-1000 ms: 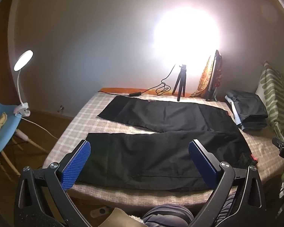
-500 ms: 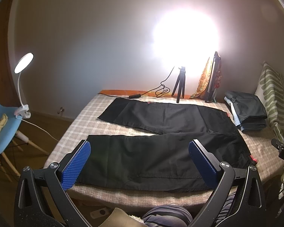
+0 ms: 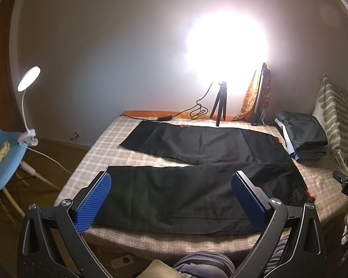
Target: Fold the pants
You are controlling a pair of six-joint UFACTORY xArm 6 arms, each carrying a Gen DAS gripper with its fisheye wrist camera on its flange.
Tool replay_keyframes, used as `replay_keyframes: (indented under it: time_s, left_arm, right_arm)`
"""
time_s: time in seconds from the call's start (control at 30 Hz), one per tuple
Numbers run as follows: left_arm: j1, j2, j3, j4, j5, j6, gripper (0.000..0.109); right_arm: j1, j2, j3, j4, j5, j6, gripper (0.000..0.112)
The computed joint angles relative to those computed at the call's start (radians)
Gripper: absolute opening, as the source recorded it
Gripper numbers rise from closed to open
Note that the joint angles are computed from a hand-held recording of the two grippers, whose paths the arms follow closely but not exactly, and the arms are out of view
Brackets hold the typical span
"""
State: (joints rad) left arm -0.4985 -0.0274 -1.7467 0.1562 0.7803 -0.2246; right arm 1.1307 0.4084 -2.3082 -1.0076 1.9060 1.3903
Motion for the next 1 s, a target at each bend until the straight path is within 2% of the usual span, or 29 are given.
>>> replay_keyframes:
  time_s: [1.0]
  left_arm:
    - [-0.004, 0.009, -0.019, 0.005, 0.009, 0.001, 0.103]
  right_arm:
    - [-0.002, -0.015, 0.031, 0.009, -0.014, 0.015, 0.103]
